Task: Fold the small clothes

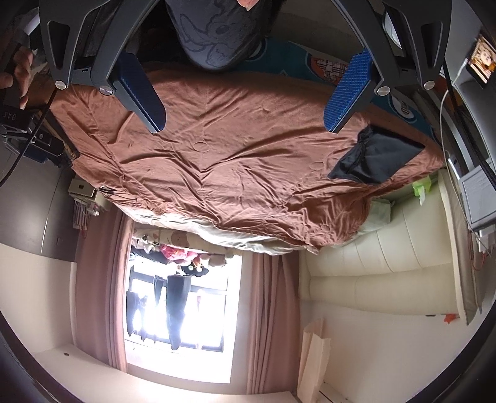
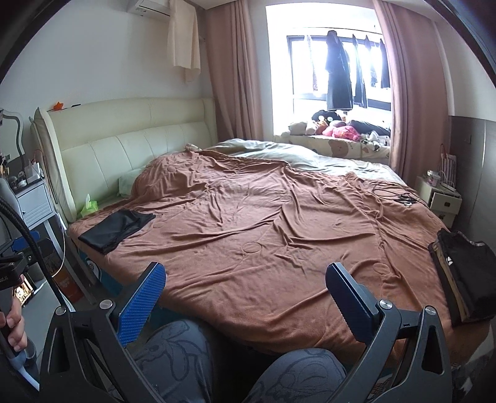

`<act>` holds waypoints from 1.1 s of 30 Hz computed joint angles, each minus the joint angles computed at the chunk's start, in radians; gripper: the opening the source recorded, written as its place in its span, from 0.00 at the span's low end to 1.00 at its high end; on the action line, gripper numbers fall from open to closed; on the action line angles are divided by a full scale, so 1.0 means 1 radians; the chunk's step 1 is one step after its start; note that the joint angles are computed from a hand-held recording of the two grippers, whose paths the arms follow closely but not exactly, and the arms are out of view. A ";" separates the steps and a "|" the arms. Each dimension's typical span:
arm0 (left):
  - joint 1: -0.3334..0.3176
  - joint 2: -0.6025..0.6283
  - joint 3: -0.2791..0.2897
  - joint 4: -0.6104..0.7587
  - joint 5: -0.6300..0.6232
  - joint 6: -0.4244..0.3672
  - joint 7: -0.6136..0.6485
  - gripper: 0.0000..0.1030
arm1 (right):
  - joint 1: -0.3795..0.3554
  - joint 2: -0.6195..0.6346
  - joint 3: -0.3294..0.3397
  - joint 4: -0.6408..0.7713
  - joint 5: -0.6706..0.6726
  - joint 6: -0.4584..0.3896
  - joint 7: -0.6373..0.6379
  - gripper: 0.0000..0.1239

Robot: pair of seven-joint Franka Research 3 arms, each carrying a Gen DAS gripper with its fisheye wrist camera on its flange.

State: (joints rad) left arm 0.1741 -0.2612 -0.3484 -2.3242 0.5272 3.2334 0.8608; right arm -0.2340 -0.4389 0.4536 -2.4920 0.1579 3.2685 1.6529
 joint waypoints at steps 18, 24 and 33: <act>-0.027 -0.030 0.022 -0.032 -0.024 0.004 0.004 1.00 | -0.002 -0.016 0.018 -0.015 -0.010 -0.009 0.031 0.83; -0.025 -0.038 0.023 -0.045 -0.040 0.010 0.015 1.00 | 0.011 -0.024 0.007 -0.023 -0.013 -0.006 0.032 0.83; -0.034 -0.043 0.030 -0.052 -0.056 0.015 0.036 1.00 | 0.005 -0.032 0.015 -0.028 -0.012 -0.006 0.032 0.83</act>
State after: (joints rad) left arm 0.1401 -0.3041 -0.3181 -2.3765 0.4716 3.2482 0.8966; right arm -0.2289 -0.4704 0.4685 -2.5202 0.1459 3.2627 1.6846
